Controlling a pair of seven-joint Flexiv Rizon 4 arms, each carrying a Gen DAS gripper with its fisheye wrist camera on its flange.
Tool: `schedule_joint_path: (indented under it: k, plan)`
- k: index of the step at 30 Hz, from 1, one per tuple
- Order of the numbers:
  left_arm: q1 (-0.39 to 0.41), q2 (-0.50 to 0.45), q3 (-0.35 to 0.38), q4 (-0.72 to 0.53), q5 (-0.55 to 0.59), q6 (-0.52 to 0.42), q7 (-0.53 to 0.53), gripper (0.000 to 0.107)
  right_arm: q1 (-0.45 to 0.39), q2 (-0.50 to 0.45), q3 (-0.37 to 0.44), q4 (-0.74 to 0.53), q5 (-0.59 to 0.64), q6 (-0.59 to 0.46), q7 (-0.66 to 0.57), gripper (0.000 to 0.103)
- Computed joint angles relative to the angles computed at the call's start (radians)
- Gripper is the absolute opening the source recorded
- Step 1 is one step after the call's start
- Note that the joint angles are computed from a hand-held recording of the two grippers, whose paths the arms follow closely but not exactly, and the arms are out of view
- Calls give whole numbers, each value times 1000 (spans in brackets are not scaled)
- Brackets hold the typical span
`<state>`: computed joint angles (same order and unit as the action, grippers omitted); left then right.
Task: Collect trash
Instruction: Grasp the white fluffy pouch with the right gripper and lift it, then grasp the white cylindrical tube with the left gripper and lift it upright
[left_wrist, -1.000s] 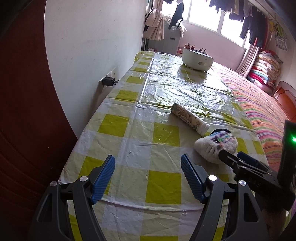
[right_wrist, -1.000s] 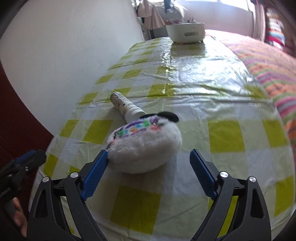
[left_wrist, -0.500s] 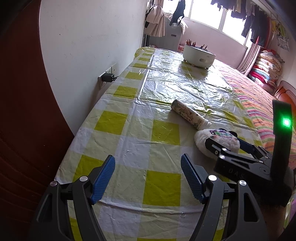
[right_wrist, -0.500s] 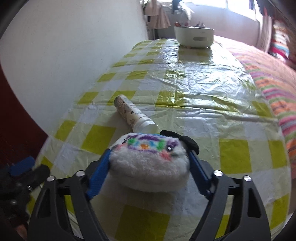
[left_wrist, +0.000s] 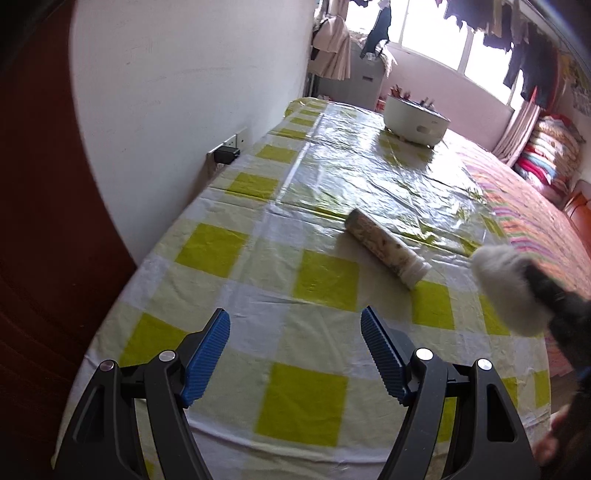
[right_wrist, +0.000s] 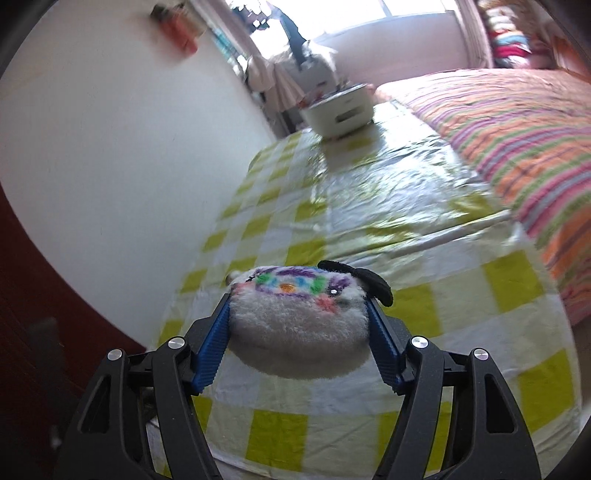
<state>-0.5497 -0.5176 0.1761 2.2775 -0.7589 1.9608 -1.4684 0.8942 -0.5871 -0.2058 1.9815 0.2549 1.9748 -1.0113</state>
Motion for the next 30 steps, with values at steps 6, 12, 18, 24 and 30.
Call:
schedule_joint_path:
  k: [6, 12, 18, 24, 30]
  plan:
    - [-116, -64, 52, -89, -56, -46, 34, 71, -57, 37, 38, 65, 51, 80, -10, 67]
    - [-183, -113, 95, -158, -47, -104, -7, 71, -111, 65, 76, 95, 91, 125, -55, 67]
    - [-256, -156, 177, -215, -9, -176, -71, 71, -201, 52, 135, 109, 93, 154, -58, 67]
    - [-259, -181, 202, -261, 46, -227, -140, 71, -222, 49, 142, 112, 107, 159, -65, 67]
    - [-277, -211, 252, -319, 103, -297, -208, 71, -218, 48, 143, 111, 116, 160, -71, 67]
